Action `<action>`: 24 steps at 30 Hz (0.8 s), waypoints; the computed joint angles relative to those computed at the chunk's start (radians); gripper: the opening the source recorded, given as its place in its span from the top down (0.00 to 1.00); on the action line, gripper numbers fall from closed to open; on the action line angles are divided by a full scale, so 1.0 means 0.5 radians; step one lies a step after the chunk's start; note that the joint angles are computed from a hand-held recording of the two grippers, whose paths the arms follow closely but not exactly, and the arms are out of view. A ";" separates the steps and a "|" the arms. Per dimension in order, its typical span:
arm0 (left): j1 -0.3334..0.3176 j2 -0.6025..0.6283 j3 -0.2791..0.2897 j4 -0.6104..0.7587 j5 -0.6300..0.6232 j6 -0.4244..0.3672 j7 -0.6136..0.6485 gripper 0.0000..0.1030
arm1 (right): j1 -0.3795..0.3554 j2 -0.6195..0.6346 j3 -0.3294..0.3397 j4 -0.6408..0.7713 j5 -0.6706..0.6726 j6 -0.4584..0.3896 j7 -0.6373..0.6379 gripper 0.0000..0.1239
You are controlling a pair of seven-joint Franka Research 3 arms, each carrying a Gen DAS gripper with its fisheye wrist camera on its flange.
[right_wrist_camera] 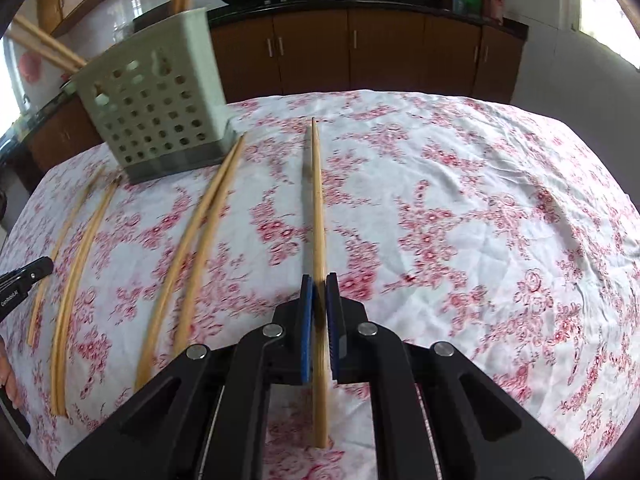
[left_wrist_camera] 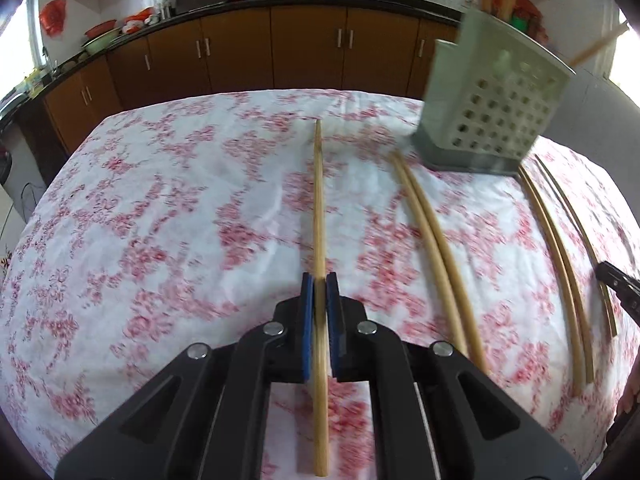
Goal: Organize utensils
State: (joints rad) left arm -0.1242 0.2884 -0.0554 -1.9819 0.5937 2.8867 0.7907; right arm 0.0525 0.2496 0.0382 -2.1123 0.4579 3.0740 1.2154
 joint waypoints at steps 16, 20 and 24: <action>0.045 0.017 -0.002 -0.022 -0.143 0.116 0.114 0.91 | -0.017 0.003 0.021 -0.001 0.050 0.027 -0.051 0.93; 0.059 0.012 -0.016 -0.032 -0.178 0.130 0.138 0.91 | -0.047 0.006 0.057 0.004 0.099 0.024 -0.089 0.93; 0.056 0.012 -0.015 -0.035 -0.200 0.137 0.147 0.90 | -0.034 0.005 0.043 0.002 0.097 0.025 -0.086 0.93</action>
State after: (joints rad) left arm -0.0961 0.2943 -0.0627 -1.9992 0.4936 2.9554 0.8644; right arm 0.0355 0.2523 0.0595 -2.1111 0.5064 3.0863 1.1723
